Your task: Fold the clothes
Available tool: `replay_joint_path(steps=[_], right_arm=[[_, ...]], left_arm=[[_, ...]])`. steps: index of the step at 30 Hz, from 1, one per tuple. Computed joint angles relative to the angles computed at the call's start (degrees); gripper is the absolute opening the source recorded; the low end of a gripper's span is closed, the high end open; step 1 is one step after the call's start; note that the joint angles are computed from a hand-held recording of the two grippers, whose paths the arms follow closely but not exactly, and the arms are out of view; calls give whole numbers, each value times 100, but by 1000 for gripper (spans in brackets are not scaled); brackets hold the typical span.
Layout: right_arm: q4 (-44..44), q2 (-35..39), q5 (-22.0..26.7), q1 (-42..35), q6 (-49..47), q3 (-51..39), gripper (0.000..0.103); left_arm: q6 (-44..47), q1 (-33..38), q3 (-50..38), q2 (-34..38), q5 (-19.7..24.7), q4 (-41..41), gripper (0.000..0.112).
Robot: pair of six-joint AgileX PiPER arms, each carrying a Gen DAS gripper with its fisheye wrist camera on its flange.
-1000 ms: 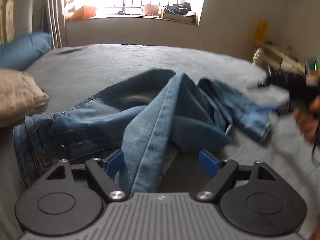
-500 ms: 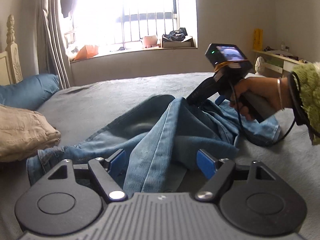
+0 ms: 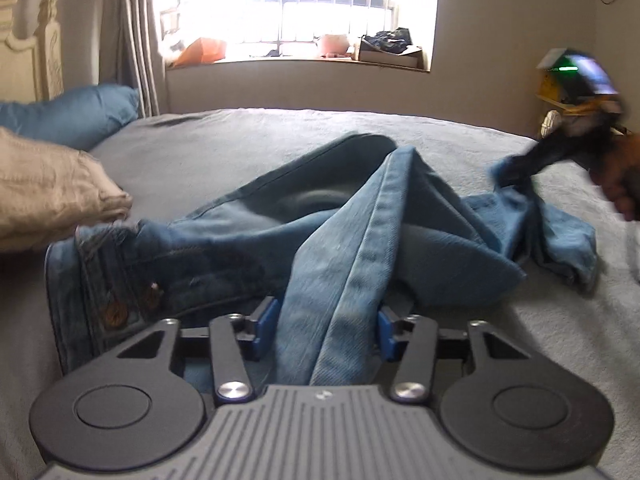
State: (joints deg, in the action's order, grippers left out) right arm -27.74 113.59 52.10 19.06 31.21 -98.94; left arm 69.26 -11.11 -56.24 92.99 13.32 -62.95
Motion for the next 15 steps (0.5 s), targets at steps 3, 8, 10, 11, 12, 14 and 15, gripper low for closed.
replay_joint_path(steps=[3,8,10,11,12,14,15], right_arm=[[-131,-1023,-282,-23,611,1183,12],[-717,-3032,-502,199,2423,3250,12],[-963,-3876,-361,420,3240,3883,12],[-1026,-4245,-213,569,3574,4105,11],[-1083,-4571,-10,773,3880,4288,11],[-1209,-5117,512,1319,4456,4561,11],[-1280,-5317,828,1667,4728,4647,11]], left_arm=[[470,106,102,-15,27,-446,32],[752,147,220,-72,-31,-744,24],[750,154,211,-101,11,-707,23],[839,152,225,-133,44,-765,23],[918,152,239,-165,82,-813,23],[1001,171,273,-242,206,-819,22],[1030,184,289,-279,275,-807,22]])
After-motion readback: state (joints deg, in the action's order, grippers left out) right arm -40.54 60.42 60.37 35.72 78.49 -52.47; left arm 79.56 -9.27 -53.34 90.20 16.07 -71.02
